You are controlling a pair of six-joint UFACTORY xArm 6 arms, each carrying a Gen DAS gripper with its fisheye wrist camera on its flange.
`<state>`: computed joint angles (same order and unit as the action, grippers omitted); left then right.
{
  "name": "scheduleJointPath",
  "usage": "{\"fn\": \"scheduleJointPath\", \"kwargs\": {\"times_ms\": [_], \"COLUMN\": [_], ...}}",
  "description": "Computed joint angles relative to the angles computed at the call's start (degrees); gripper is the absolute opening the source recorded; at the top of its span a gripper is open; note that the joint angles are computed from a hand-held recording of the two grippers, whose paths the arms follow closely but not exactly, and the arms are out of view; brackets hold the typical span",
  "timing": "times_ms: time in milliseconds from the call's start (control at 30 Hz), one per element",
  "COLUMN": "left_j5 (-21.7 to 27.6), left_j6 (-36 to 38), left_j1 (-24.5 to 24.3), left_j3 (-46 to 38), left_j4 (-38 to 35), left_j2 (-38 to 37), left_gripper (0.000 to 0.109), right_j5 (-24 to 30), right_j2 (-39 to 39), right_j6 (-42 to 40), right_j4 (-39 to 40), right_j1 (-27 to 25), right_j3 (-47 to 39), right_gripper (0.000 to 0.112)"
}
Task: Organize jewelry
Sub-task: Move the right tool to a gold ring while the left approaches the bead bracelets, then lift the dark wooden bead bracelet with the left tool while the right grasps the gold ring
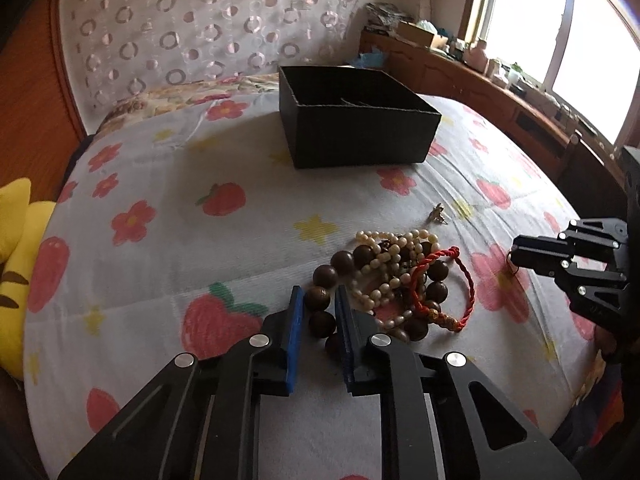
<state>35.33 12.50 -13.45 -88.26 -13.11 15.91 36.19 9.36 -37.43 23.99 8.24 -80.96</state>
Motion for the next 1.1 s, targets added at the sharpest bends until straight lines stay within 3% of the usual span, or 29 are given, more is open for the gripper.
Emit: {"fn": "scheduleJointPath", "kwargs": {"times_ms": [133,400,567,1100], "left_j5": [0.6,-5.9,-6.7,-5.8], "left_j6": [1.1,6.0,8.9,7.4], "left_j1": [-0.1,-0.6,-1.4,-2.3], "left_j3": [-0.8,3.0,0.8,-7.1], "left_j4": [0.1,-6.9,-10.1,-6.9], "left_j2": [0.4,-5.9,-8.0,-6.2], "left_gripper": [0.012,0.012,0.012,0.012], "right_j5": [0.9,0.8,0.2,-1.5], "right_j2": [0.6,0.4,0.0,-1.8], "right_j6": [0.0,-1.5,-2.5,-3.8], "right_j4": [0.6,1.3,2.0,3.8], "right_j1": [-0.1,-0.2,0.1,0.2], "right_j3": [-0.7,-0.5,0.0,0.5], "right_gripper": [0.015,0.012,0.012,0.012]}}
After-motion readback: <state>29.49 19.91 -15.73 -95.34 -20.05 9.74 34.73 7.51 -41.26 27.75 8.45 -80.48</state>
